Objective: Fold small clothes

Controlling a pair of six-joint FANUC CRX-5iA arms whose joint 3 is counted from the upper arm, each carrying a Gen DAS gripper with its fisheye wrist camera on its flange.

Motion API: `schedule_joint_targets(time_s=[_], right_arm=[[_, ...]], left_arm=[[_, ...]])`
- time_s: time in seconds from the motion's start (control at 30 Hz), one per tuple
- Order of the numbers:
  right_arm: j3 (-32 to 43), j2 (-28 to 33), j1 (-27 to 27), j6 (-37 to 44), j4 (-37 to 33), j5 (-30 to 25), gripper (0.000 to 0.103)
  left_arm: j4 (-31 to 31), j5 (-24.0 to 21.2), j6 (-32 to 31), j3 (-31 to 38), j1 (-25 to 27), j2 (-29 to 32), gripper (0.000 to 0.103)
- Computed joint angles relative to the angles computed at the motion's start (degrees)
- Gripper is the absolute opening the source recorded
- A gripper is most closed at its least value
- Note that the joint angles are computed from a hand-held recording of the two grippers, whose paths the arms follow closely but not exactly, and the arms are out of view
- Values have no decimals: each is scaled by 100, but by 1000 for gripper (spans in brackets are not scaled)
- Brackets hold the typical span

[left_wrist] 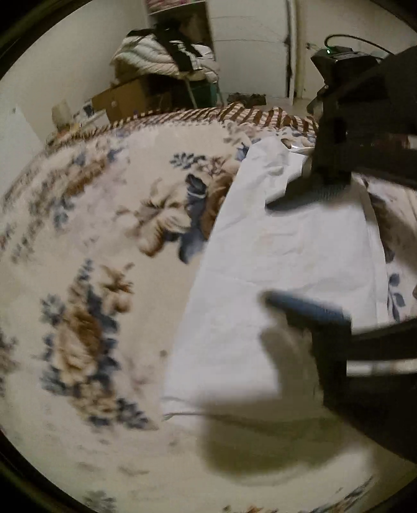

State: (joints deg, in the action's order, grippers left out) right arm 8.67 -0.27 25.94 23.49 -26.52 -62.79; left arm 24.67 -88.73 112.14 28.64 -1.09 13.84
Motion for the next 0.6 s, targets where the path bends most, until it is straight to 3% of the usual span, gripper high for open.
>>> schedule_joint_targets(time_s=[0.07,0.23,0.43,0.6], right_arm=[[40,-85,87,153,351,-249,93],[-490,-665,482,-268,1436,-756,93],[-1407,-1237,112,-189,637,-14,90],[-1413,-893,219,189,673,259,84]], left_arm=[[-233,8,-63,-84,28,-306,80],[-827,-74,527,-1060,350,-1405,82],[-459,162,1194,-2742,1116,-2424,82],[-421,612,1279,-2984,1059,-2385,82]])
